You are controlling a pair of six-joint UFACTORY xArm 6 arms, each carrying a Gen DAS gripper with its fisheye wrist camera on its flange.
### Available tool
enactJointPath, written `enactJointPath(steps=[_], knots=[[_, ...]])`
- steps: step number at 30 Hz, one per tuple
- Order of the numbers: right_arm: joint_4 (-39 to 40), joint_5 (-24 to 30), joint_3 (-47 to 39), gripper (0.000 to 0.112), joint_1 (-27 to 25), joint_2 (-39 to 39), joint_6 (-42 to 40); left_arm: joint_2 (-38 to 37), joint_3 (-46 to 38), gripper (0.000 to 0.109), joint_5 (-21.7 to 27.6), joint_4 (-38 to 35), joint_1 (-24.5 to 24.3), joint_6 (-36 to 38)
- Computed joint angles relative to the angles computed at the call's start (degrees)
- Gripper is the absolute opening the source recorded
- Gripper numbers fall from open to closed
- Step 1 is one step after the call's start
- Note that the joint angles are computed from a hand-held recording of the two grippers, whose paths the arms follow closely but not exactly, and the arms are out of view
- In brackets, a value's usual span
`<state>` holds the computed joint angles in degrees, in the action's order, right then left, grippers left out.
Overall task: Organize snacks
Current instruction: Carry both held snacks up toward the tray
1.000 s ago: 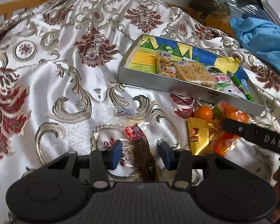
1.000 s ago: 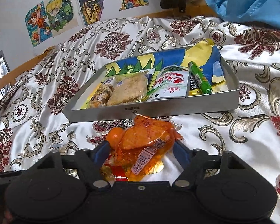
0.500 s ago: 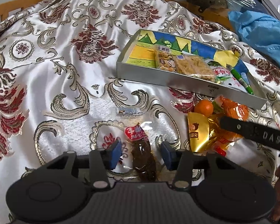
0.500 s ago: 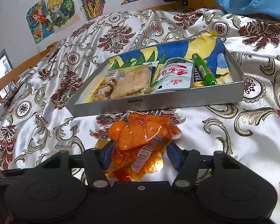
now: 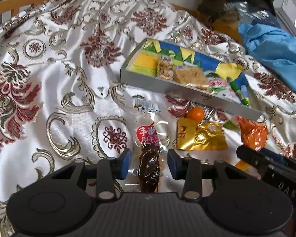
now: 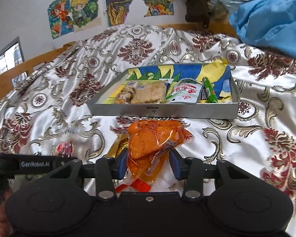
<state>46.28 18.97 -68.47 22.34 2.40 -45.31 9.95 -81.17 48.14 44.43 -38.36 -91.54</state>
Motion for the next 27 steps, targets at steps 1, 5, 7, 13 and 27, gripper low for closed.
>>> enactJointPath(steps=[1,5,7,13,27], knots=[[0.2,0.2,0.3,0.045,-0.1,-0.5,-0.2,-0.2,-0.3,0.043,0.6,0.0,-0.3,0.1],[-0.4,1.4,1.2,0.045,-0.6,-2.4,0.8,-1.3,-0.6,0.043,1.3,1.0,-0.8,-1.3],[-0.8,1.7,1.1,0.045,-0.6,-3.2,1.0,-1.2,-1.4,0.043,1.9,1.6,-0.9,-1.0],[0.0,2.0,-1.4,0.045,-0.6,-3.2,0.4,0.2,-6.1,0.043,3.5,3.3,-0.7,1.2],[-2.5,2.8,-29.9,0.045,-0.2,16.9,1.5,17.5,-34.4,0.043,5.6,4.0,6.8,16.1]])
